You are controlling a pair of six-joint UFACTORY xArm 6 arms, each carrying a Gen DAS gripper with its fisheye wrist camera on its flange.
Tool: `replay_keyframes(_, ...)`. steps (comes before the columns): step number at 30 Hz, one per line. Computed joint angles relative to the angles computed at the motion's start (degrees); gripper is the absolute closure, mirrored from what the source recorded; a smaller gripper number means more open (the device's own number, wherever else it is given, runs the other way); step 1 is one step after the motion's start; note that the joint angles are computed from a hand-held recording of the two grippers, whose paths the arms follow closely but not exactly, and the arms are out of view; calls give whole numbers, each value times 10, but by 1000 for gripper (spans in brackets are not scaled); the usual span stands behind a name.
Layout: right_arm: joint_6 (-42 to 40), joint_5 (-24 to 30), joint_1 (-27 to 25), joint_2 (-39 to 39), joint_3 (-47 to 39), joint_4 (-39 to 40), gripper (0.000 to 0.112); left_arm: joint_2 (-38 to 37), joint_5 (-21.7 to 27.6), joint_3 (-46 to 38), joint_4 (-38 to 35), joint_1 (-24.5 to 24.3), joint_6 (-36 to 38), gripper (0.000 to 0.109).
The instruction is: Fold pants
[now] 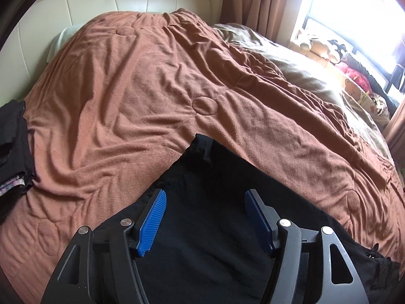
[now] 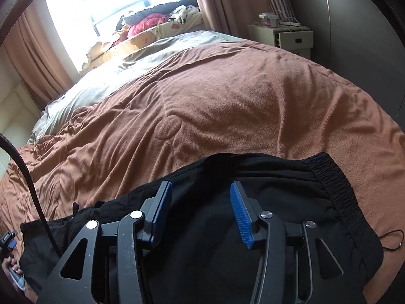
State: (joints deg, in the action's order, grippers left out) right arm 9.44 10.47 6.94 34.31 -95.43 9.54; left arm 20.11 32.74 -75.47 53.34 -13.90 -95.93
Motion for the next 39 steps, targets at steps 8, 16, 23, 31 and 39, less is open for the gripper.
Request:
replay_keyframes(8,-170,-5,33,-104,124,119,62,-133,-5,155,25,-11,-45,41)
replay_keyframes(16,-260,3,45,-182,218,228,62,-222,-24,267,37,-4,-86,42)
replay_keyframes(23,-220,-27,63,-263,341,181,62,-243,-49,314,51,5,-106,42)
replay_keyframes(31,-192,-29,85,-321,433,141,62,-219,-73,315,75,10,-125,42)
replay_keyframes(39,-153,-34,111,-363,488,59,41,-207,-97,316,124,24,-173,43)
